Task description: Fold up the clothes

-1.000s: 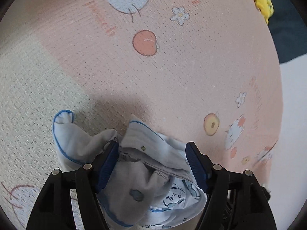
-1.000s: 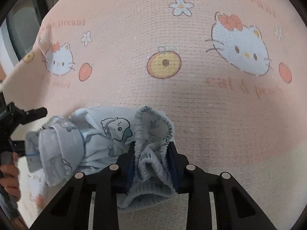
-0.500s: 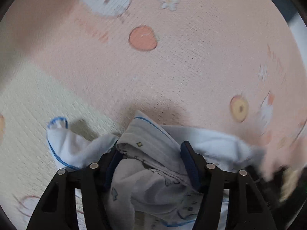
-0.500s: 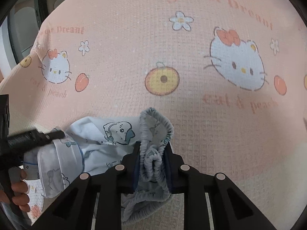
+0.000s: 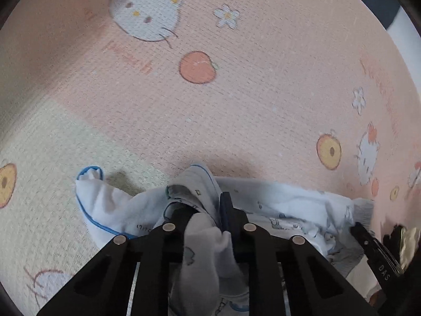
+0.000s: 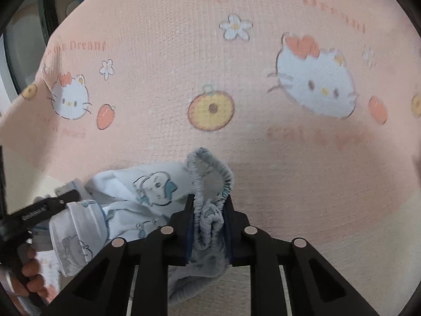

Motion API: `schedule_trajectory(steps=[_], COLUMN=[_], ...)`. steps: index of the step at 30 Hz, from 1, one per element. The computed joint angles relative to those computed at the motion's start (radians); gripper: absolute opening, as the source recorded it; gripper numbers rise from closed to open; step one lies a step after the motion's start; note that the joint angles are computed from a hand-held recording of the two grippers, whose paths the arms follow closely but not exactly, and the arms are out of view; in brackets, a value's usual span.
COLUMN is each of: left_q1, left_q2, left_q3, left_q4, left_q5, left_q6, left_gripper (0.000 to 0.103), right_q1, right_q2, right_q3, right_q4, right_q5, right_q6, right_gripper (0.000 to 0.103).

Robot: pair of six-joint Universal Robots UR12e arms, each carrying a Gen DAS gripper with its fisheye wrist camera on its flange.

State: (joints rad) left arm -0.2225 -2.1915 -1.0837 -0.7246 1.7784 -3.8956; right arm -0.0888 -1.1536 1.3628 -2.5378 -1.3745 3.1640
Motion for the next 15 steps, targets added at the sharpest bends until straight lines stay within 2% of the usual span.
schedule_trajectory(steps=[1, 3, 5, 9, 12, 15], left_q1=[0.002, -0.002, -0.006, -0.008, -0.001, -0.002], left_q2=[0.000, -0.003, -0.006, -0.020, -0.036, -0.021], left_q3=[0.005, 0.024, 0.045, 0.111, 0.159, 0.161], left_q4=[0.001, -0.009, -0.020, -0.075, -0.106, -0.098], left_q5=[-0.010, -0.002, 0.006, 0.017, 0.001, -0.002], left_q6=[-0.001, 0.037, 0.076, 0.154, 0.190, 0.228], left_gripper=[0.013, 0.012, 0.012, 0.012, 0.012, 0.012], right_q1=[0.005, -0.001, -0.008, -0.032, -0.032, -0.040], right_q2=[-0.002, -0.008, -0.013, -0.022, -0.017, -0.028], right_q3=[-0.001, -0.002, -0.013, -0.021, -0.042, -0.044], right_q4=[-0.012, -0.041, -0.025, -0.031, 0.004, 0.030], right_q5=[-0.030, -0.016, -0.026, 0.014, -0.023, -0.033], right_q6=[-0.005, 0.008, 0.022, 0.046, 0.002, -0.049], right_gripper=[0.016, 0.015, 0.015, 0.015, 0.015, 0.015])
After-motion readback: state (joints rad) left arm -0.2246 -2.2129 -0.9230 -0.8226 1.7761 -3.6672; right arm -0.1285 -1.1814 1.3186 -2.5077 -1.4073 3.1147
